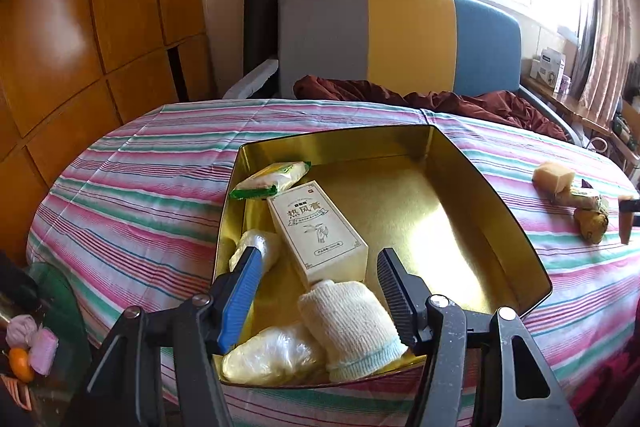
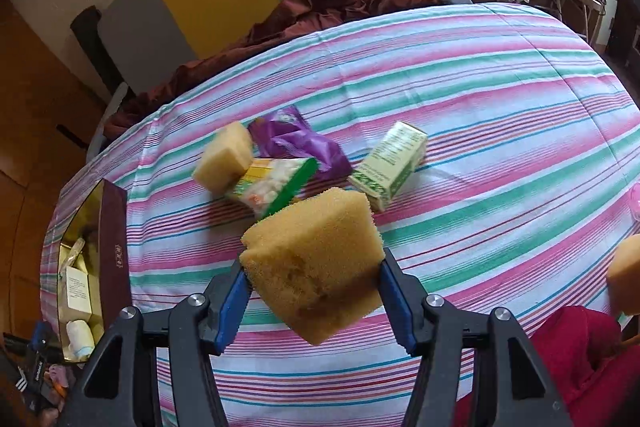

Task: Organize objects
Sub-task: 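Carry the yellow sponge into the gold box and open the right gripper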

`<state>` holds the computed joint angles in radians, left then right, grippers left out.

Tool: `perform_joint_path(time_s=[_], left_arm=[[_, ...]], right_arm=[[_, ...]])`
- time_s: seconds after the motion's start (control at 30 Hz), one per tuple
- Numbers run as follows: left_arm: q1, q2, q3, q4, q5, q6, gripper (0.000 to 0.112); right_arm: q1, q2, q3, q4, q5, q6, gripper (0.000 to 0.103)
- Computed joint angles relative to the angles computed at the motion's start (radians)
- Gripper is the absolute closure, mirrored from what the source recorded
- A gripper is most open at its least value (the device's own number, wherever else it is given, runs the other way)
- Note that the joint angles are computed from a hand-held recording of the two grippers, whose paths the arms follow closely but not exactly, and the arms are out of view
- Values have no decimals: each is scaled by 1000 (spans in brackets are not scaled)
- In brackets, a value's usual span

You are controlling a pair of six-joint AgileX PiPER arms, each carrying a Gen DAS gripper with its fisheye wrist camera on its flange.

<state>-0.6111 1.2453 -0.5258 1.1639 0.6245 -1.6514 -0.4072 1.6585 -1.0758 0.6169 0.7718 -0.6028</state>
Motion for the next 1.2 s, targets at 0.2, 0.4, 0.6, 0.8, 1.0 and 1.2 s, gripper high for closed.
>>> perform_joint_path(time_s=[0.2,0.4,0.6,0.8,1.0,1.2], left_arm=[[39,-12,20,-4,-29,7,51],[132,-58,38,-59,-73,113,47],[242,-123,70,-84,-96,156,47],[311,-145,92,-101,-153,181,47],[368,-136,100,-126,-209,215,46],[347,-121,103,-86,-193,158,46]], right_arm=[[230,-70,15,42,11,12,43],[548,-35,-53,44,7,85,43],[815,116,-181,-43,-2,215,42],[947,293,-304,-156,1,395,39],[965,299,-260,-21,-14,291,30],[934,246,-195,48,-58,249,24]])
